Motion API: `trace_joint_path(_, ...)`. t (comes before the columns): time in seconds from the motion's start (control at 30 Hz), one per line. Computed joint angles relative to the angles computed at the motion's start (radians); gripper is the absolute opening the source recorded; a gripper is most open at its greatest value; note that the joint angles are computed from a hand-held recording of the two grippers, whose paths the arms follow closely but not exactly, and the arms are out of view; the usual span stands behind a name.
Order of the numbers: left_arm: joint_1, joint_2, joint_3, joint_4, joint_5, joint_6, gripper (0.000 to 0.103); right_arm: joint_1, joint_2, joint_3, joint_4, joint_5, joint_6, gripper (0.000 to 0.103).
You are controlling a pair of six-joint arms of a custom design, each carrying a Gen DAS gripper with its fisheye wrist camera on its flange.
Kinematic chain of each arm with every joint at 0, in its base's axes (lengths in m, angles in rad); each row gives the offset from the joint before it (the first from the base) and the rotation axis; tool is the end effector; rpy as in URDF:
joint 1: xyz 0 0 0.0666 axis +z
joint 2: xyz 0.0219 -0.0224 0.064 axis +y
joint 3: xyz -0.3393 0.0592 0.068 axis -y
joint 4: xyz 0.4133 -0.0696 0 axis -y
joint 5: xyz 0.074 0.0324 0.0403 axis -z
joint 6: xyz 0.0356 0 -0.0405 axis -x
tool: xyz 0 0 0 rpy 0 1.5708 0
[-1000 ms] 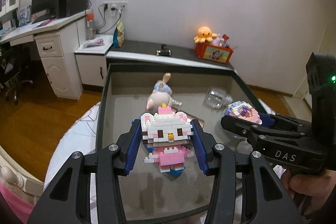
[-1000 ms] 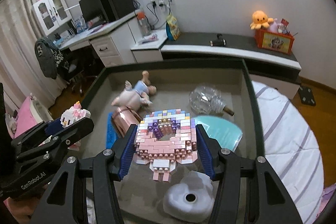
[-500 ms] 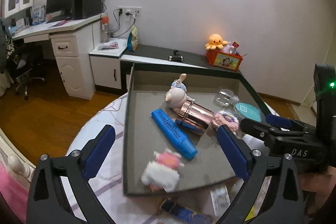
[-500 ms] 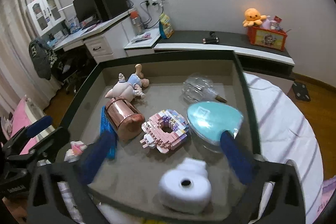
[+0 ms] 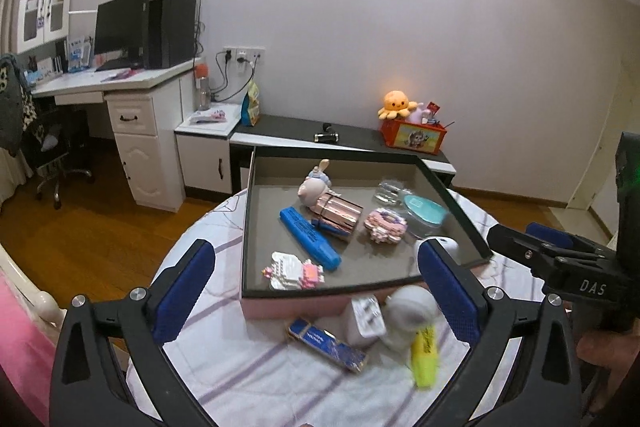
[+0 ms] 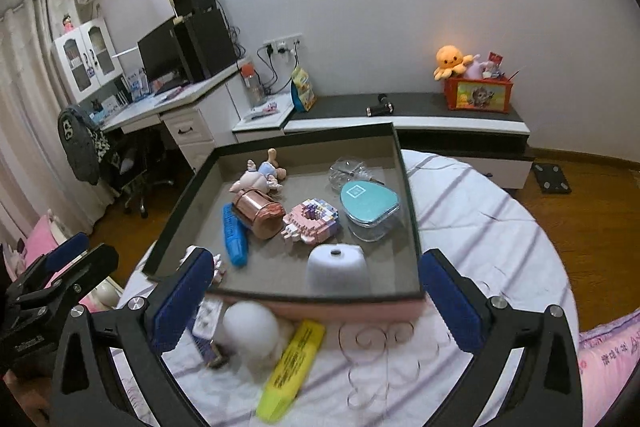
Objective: Organize rigid objects
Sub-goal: 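Withdraw both tools from the box back over the table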
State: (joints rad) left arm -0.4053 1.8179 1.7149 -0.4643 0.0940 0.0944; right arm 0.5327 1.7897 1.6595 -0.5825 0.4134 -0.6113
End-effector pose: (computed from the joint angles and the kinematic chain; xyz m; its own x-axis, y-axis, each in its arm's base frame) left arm 0.6180 -0.2692 0.3415 -0.5355 0.1276 -0.8348 0.4167 0.8998 -0.1297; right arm 0.5694 0.3186 0.3235 -0.5779 0.2694 -0.7703 0.1568 0.9630 0.2191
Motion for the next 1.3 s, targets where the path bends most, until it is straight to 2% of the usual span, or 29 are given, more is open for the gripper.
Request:
trace_joint_path(0.33,-0.008,-0.163,-0.197,0.067,-0.005,0.013,0.103,0.078,-0.132,-0.156,0.042,0.098,-0.036,0.103)
trace_joint_path(0.6,-0.007,-0.265,-0.334,0.098,-0.015,0.028,0.103,0.130,-0.186,-0.234,0.023,0.172,-0.109,0.103)
trace_joint_path(0.97,-0.018,-0.309,-0.396,0.106,-0.012,0.031,0.103,0.167,-0.204,-0.243,0.025,0.227,-0.092,0.103)
trace_joint_path(1.3,-0.018,-0.300,-0.388,0.095,-0.008,0.026,0.103,0.165,-0.193,-0.229,0.015,0.220,-0.081,0.103)
